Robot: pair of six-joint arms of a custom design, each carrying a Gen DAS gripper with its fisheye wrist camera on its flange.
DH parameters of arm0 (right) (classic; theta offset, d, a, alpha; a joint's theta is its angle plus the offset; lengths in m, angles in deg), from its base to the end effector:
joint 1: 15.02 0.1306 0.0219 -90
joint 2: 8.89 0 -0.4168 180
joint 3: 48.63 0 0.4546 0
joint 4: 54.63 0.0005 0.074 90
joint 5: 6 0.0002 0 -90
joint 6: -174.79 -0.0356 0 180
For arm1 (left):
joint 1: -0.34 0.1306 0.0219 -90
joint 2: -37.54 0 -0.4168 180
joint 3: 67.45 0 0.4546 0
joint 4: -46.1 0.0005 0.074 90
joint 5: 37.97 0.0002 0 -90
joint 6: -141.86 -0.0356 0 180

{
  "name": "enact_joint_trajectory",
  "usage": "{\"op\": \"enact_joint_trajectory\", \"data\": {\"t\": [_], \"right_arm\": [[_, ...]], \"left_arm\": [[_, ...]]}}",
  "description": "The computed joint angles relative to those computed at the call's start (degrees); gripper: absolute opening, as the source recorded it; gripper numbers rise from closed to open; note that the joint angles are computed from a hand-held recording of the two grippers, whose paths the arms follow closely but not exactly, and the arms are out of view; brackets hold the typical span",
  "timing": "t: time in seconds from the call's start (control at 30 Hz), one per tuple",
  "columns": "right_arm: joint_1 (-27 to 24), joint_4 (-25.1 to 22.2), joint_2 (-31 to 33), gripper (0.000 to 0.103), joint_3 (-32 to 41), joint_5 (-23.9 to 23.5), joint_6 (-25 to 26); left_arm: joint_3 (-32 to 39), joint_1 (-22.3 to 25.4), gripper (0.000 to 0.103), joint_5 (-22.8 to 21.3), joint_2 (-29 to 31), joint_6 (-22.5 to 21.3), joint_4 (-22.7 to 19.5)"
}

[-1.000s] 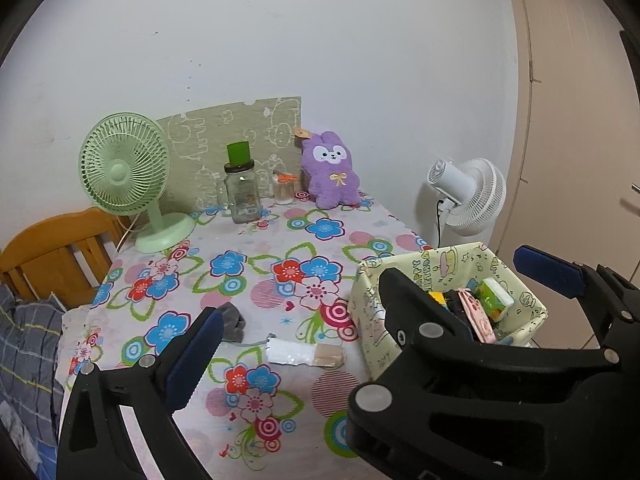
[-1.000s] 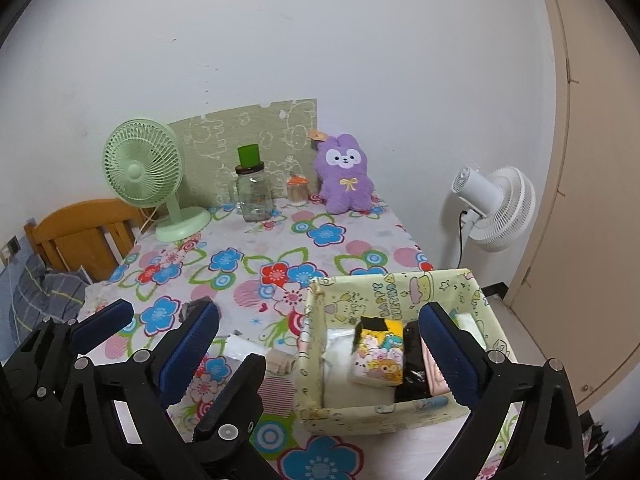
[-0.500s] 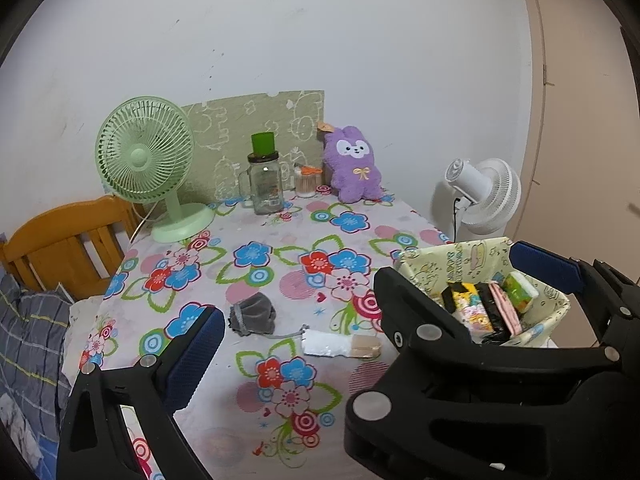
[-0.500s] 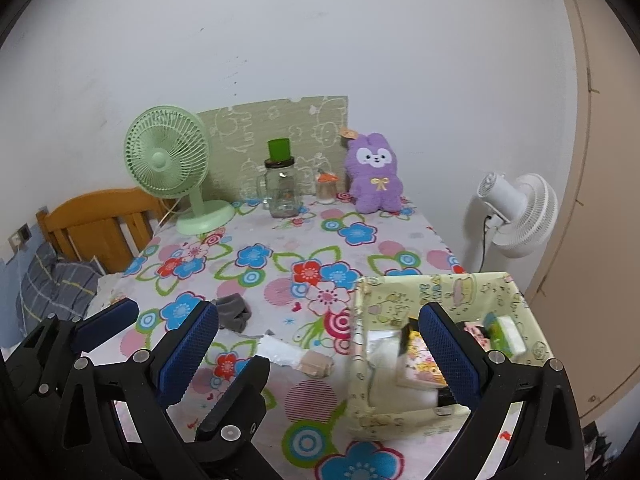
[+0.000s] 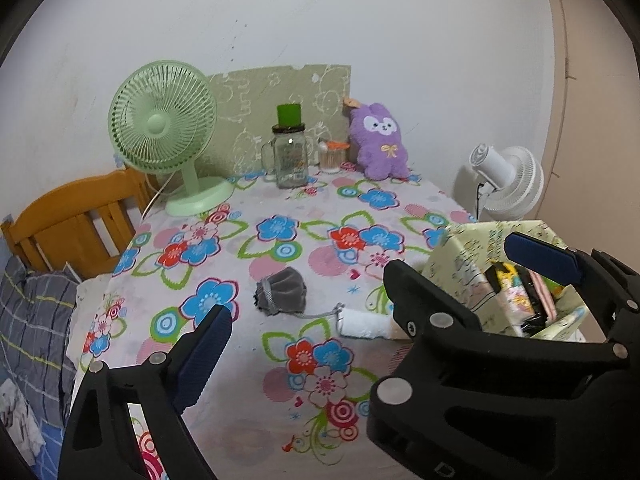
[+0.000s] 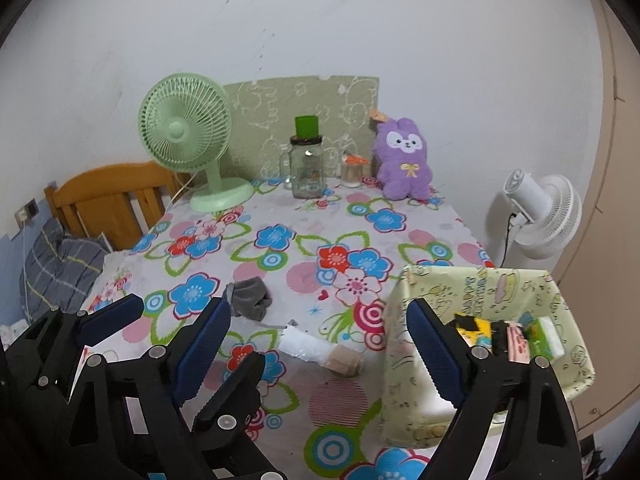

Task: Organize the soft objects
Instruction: 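Open both tools and withdraw them from the box toward the bed, then move the right tool to the white rolled sock while the left tool nears the grey pouch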

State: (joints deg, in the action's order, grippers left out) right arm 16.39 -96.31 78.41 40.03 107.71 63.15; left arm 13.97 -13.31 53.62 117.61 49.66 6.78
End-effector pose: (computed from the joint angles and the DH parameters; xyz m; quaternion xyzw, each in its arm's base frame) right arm 0.4668 0.2677 0.4886 0.0104 0.8923 0.0168 0.4511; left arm 0.4766 -0.1173 0.4843 0.1299 0.8892 -0.0562 0.4351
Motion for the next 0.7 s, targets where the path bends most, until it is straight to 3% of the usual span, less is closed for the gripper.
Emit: {"op": "enact_joint_trajectory", "data": {"t": [0.37,0.7], "right_arm": [[0.2,0.1,3.6,0.080,1.5,-1.8,1.3],[-0.2,-2.1,7.8,0.078,3.7,-4.6,1.7]], "left_arm": [[-0.1,1.8,0.093,-0.3,2.3,-0.9,-0.4],[0.4,3.6,0.087,1.0,5.3,0.2,-1.9]]}}
